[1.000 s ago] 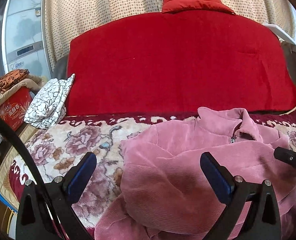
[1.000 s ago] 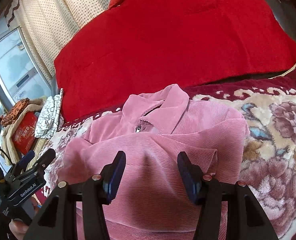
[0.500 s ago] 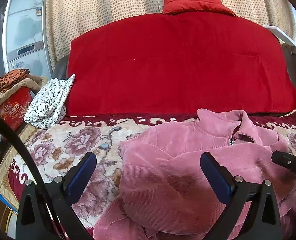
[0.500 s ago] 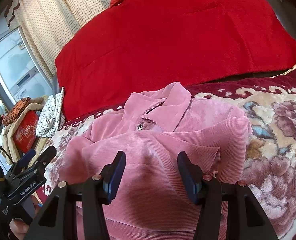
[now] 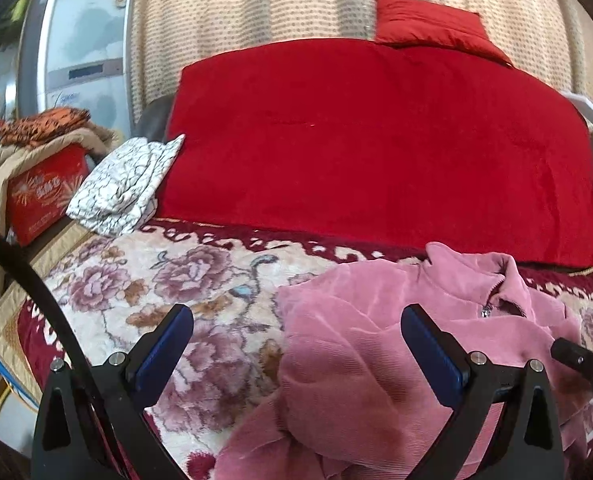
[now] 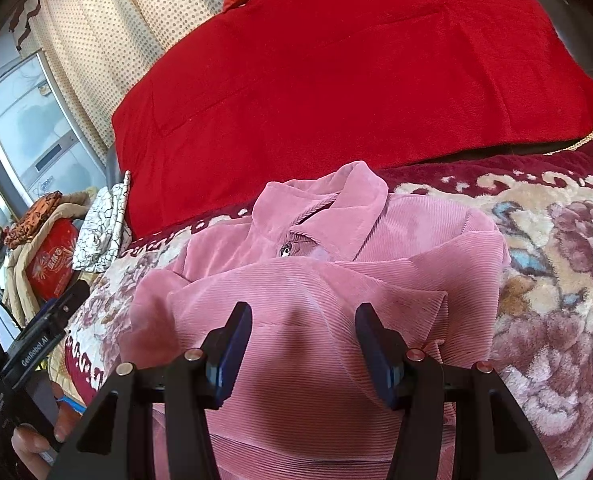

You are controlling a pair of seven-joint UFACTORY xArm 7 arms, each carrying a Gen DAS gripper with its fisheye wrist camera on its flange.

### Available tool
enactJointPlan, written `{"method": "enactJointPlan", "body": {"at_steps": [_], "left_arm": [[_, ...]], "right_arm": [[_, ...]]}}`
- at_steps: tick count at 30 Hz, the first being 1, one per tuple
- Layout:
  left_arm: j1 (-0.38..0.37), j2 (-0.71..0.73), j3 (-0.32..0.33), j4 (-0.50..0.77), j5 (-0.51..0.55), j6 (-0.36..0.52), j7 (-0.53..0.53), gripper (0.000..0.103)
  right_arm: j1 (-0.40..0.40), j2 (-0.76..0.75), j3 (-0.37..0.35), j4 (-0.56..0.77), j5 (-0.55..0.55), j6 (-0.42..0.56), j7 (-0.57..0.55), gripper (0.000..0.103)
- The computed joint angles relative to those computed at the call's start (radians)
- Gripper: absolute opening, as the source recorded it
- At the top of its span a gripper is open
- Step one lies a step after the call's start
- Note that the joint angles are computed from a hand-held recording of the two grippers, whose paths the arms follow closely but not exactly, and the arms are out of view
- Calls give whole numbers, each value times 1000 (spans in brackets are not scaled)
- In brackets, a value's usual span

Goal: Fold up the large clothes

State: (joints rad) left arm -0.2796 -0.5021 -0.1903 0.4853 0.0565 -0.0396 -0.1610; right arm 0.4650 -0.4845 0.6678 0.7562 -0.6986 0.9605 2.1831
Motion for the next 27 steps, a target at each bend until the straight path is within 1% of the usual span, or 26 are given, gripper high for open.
{"method": "enactJointPlan", "body": {"at_steps": [3,5,9,11,16,21,27], "left_arm": [[9,-4,10,-2,-4,1,-5,103],[36,-10,0,-3,-3,-2,-14,103],[191,-40,-90,-6,3,-10,-94,103],[223,-43,-91,-3,6,-13,-118,103],[238,-39,-48,3,10,-8,-139,103],[267,-37,-44,2,19,-15,-151,103],[279,-44,-36,-2,21,-19,-157,103]], "right_arm": [[-2,11,0,7,-5,0,-2,59],[-1,19,-2,10,-8,-1,-3,59],[6,27,-7,13,-11,3,-2,59],[9,30,-8,16,-14,7,-1,59],[16,42,-18,19,-21,4,-2,59],[24,55,-27,23,-29,4,-5,59],[31,57,-36,22,-34,4,-1,59]]}}
